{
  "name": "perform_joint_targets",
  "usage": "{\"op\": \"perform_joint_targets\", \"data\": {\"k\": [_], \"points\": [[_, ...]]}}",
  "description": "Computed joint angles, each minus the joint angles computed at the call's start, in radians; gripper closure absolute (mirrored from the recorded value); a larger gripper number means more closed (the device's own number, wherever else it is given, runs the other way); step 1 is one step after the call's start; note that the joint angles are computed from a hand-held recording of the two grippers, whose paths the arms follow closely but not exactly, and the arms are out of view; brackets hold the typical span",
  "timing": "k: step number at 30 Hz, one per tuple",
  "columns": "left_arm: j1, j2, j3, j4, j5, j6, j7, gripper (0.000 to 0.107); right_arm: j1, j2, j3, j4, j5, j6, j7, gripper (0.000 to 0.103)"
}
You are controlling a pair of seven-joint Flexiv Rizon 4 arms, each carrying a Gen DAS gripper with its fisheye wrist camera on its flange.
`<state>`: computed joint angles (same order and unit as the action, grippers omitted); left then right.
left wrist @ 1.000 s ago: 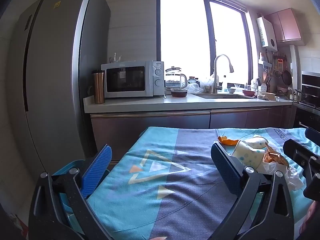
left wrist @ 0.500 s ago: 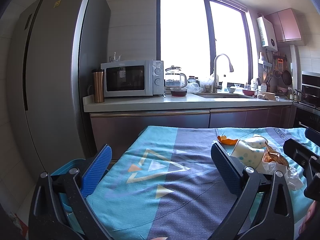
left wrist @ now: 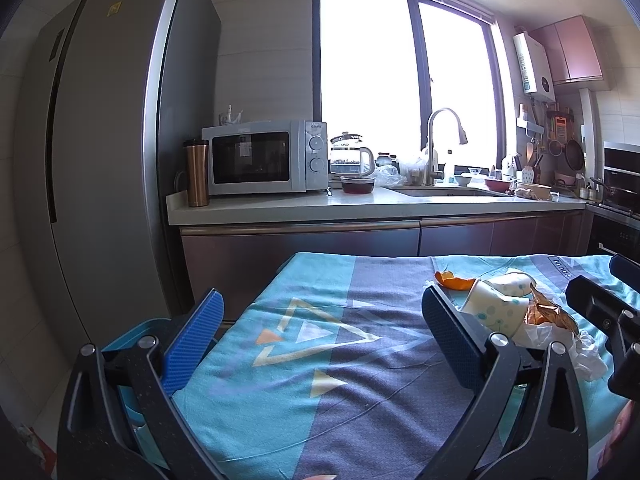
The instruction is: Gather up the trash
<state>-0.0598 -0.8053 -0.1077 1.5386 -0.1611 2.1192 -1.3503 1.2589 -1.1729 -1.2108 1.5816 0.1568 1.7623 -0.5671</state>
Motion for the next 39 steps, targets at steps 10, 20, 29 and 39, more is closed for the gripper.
{"op": "perform_joint_targets", "data": {"k": [10,20,29,39], "points": [[-0.004,-0.001,0.002,0.002,-0.001,0.006,-0.001,0.009,-0.006,0.004,0.008,-0.004,0.001,0.004,-0.004,0.007],[-0.009,-0.002,0.003,0.0,-0.004,0.003,0.002,0.009,-0.01,0.003,0.009,-0.008,0.002,0.002,-0.004,0.007],[-0.007,-0.002,-0.009,-0.006,0.01,-0.012,0.005,0.009,-0.024,0.005,0.021,-0.02,0.0,0.008,-0.006,0.007],[0.036,-0.004,-0.071,-0.019,0.079,-0.084,-0.004,0.009,-0.03,0.029,0.049,0.002,0.013,0.02,-0.028,0.007]]}}
